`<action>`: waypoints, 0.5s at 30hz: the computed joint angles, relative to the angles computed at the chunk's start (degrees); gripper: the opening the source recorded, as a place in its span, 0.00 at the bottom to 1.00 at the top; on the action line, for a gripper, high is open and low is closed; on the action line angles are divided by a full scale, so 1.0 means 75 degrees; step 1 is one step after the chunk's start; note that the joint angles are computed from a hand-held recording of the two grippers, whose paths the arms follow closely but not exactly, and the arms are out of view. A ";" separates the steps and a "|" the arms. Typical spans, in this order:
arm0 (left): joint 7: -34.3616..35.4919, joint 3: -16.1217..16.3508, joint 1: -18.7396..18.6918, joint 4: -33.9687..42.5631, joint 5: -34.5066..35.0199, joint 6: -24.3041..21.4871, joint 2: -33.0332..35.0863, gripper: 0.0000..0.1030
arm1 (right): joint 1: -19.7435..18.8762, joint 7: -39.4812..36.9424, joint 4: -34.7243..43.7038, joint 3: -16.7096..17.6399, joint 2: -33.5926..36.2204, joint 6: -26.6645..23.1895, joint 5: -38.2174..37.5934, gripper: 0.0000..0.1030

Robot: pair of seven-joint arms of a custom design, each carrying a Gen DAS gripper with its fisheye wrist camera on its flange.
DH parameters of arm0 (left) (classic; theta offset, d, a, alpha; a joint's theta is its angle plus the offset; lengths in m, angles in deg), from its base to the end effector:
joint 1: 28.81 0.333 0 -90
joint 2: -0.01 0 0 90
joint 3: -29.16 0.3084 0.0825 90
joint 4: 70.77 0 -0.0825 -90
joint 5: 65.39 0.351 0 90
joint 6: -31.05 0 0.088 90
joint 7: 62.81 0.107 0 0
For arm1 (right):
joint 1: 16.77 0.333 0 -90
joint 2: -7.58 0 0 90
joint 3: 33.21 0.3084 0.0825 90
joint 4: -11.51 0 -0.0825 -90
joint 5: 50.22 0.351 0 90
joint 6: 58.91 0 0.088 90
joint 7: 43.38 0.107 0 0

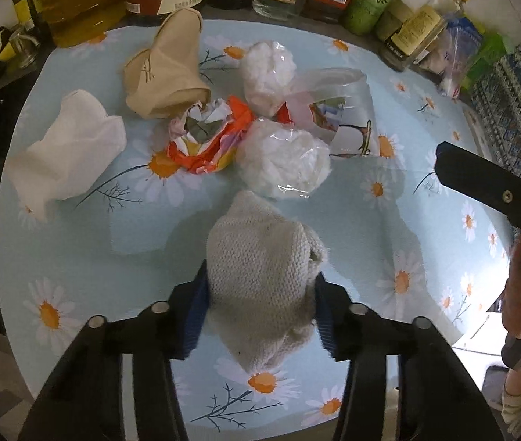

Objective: Collect trash
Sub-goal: 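Grasp the grey cloth with the left tool while the right tool grasps the plastic bag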

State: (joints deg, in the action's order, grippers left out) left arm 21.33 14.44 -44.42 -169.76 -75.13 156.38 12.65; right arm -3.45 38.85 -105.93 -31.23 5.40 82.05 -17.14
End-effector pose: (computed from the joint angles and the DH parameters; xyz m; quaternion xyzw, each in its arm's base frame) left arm 0.5335 -0.3052 0.4850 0.5729 -0.8042 0.1544 0.0359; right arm 0.5296 0.1446 0.5107 -0.6830 0.6619 0.0274 0.3076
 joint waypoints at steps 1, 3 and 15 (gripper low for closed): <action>0.0021 -0.0004 0.0013 -0.0068 -0.0045 0.0070 -0.0050 0.42 | -0.0004 -0.0016 0.0034 -0.0004 0.0015 -0.0018 -0.0010 0.79; 0.0048 -0.0014 0.0029 -0.0157 -0.0137 0.0138 -0.0126 0.39 | -0.0010 -0.0040 0.0094 -0.0003 0.0033 -0.0060 -0.0040 0.79; -0.0105 0.0175 0.0262 -0.1597 -0.0917 0.0632 -0.1535 0.37 | 0.0035 -0.0458 0.1261 0.0211 0.1005 -0.0490 -0.0512 0.79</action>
State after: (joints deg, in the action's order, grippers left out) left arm 20.54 15.75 -42.46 -181.73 -82.01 161.12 1.14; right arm -3.19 35.41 -96.47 -29.65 12.94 78.37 -20.98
